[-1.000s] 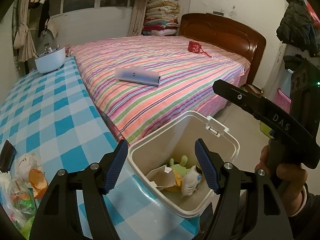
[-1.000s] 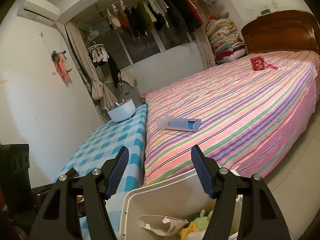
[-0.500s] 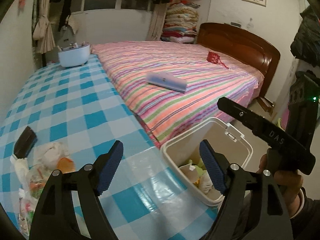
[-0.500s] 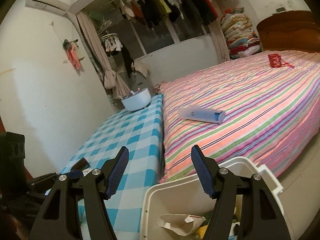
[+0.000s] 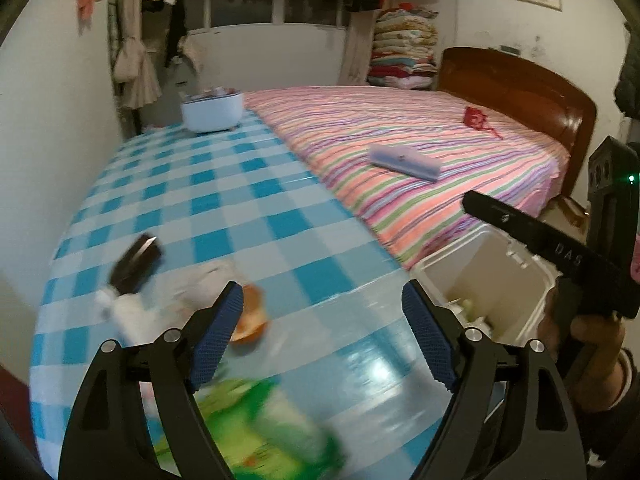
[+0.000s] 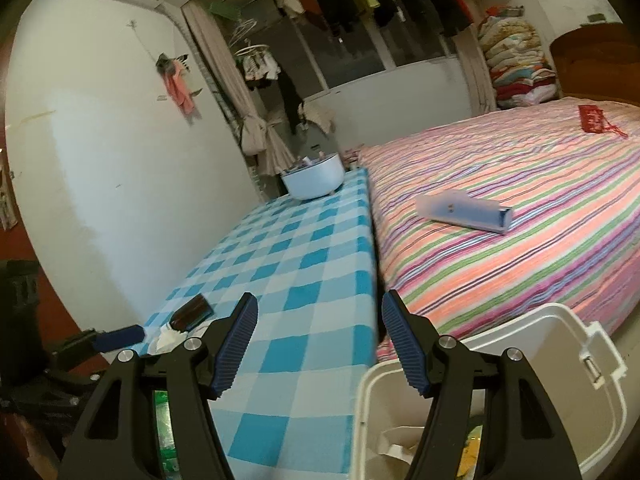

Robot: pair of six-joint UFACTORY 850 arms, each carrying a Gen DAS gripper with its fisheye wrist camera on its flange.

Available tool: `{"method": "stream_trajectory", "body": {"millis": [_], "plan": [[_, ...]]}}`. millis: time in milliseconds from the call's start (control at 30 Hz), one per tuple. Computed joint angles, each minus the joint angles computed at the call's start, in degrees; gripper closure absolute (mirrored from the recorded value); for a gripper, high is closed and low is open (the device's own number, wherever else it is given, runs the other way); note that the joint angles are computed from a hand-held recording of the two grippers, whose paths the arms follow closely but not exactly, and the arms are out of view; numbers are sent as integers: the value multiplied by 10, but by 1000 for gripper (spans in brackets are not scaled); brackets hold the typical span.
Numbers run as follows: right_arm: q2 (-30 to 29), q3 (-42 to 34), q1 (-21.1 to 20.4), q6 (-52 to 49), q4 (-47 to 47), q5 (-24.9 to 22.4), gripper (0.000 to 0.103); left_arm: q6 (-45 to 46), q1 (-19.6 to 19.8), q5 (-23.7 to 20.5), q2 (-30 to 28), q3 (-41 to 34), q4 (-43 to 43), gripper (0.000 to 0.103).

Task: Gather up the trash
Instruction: 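Move both tools back over the trash on the checked table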

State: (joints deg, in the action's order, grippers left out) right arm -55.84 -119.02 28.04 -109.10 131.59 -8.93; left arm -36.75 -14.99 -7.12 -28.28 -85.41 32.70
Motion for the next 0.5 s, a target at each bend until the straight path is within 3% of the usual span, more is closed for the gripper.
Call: {"method": "stream_trajectory", "body": {"millis": [133, 233, 333, 500], "plan": [[-20, -32, 5, 123, -124, 1, 40, -193, 22, -11, 32, 44, 181, 22], [-39, -65, 9, 256, -258, -2, 40, -282, 45, -18, 56, 77, 260, 23], [-62, -104, 16, 389, -394, -8, 40, -254, 70, -31, 69, 96, 237, 23], [-84, -144, 24, 490, -501, -20, 40, -191, 104, -55, 65, 107, 195, 23]]}}
